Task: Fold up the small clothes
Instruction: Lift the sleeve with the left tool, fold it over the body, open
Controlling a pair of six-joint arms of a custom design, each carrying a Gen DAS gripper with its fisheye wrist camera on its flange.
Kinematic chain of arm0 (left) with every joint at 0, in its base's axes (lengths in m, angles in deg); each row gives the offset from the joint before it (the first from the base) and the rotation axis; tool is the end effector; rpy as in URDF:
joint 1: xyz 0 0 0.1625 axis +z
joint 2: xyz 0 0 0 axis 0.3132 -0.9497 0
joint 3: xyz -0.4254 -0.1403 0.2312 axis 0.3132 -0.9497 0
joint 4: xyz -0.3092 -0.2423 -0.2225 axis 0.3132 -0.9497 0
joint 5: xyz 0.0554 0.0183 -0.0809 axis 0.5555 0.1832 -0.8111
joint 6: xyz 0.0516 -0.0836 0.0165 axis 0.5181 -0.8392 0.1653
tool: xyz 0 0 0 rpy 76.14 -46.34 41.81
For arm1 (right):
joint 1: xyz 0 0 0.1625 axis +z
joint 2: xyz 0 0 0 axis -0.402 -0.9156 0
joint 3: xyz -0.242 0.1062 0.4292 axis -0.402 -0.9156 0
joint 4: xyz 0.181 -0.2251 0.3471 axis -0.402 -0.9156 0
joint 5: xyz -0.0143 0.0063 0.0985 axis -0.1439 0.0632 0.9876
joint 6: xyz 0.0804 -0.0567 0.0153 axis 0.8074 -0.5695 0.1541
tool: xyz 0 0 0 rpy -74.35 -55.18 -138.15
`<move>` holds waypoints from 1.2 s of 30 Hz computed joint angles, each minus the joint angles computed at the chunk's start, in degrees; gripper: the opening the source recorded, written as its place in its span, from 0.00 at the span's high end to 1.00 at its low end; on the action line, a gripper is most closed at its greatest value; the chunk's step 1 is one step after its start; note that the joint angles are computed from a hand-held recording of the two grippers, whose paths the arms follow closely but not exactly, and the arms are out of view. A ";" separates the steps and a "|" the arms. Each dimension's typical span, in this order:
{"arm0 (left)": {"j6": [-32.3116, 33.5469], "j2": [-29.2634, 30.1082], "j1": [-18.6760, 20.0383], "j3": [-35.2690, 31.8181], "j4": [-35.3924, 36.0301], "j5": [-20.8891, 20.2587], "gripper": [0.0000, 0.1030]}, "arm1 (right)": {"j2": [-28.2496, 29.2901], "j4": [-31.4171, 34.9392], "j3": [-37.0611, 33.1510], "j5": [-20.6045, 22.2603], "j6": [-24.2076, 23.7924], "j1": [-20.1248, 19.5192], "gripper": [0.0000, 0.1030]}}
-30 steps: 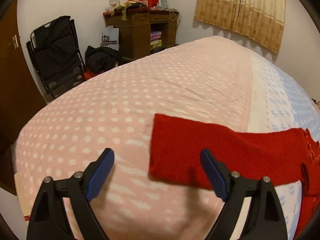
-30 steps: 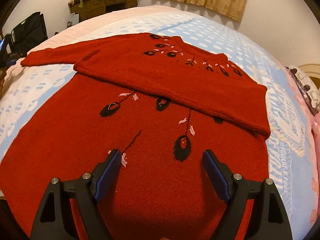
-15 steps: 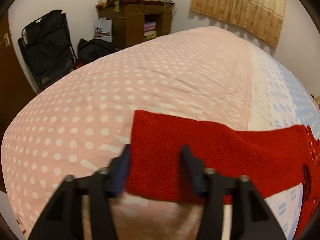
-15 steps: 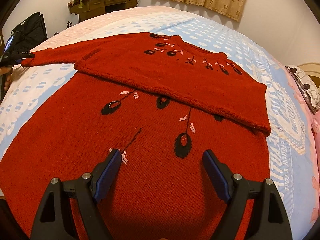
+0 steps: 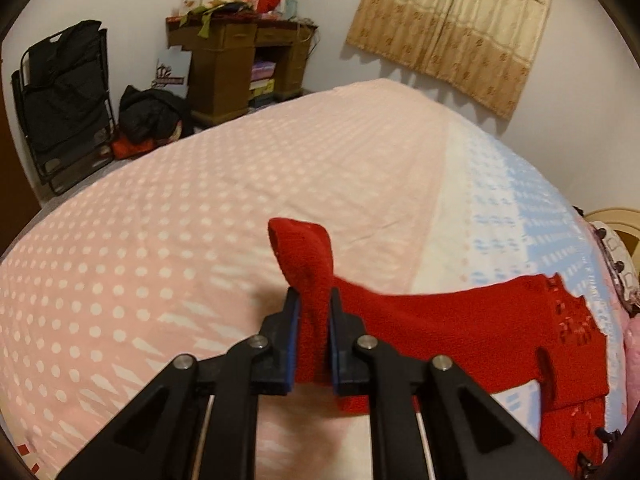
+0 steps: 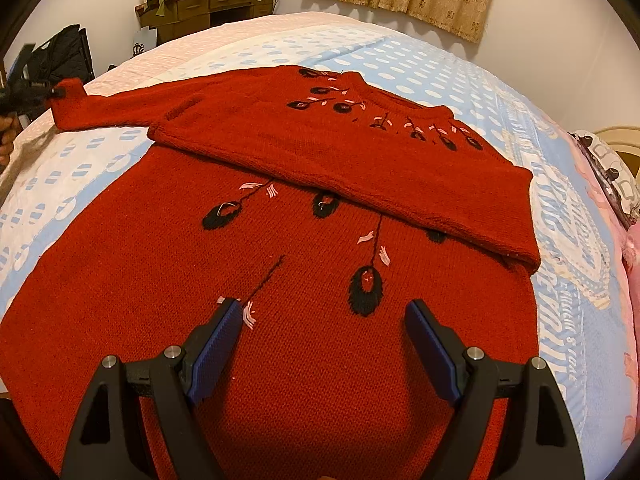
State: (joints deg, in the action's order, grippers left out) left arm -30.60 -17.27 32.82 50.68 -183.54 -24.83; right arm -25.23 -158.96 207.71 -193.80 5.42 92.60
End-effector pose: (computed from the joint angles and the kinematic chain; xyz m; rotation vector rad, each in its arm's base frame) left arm -0.2547 -0.6465 0.1083 0.2041 2.4111 -0.9770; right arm -0.0687 -0.4308 0.3411 0.3270 -2.1226 0.6497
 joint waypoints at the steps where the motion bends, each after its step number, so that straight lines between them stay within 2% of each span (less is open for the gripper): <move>1: 0.25 0.00 -0.10 -0.24 -0.35 -0.79 0.88 | -0.04 -0.16 0.05 0.02 -0.04 0.04 0.18; 9: 2.29 0.48 -2.49 -1.57 -3.30 -5.38 0.88 | -1.70 0.81 0.65 1.11 0.58 -0.04 0.18; 16: 2.50 1.11 -4.71 -3.54 -4.42 -11.04 0.88 | -2.93 0.72 1.32 2.03 0.48 -0.30 0.18; 25: 5.78 3.82 -8.06 -8.13 -4.54 -14.68 0.88 | -5.42 1.75 2.04 4.04 0.86 -1.18 0.18; 36: 8.35 7.51 -10.20 -13.55 -3.01 -19.17 0.88 | -9.72 3.00 3.97 8.46 1.24 -3.87 0.18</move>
State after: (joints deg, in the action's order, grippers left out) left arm -22.25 -9.77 22.62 37.13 -186.55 -44.00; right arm -34.95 -155.96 211.68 -185.34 6.66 88.73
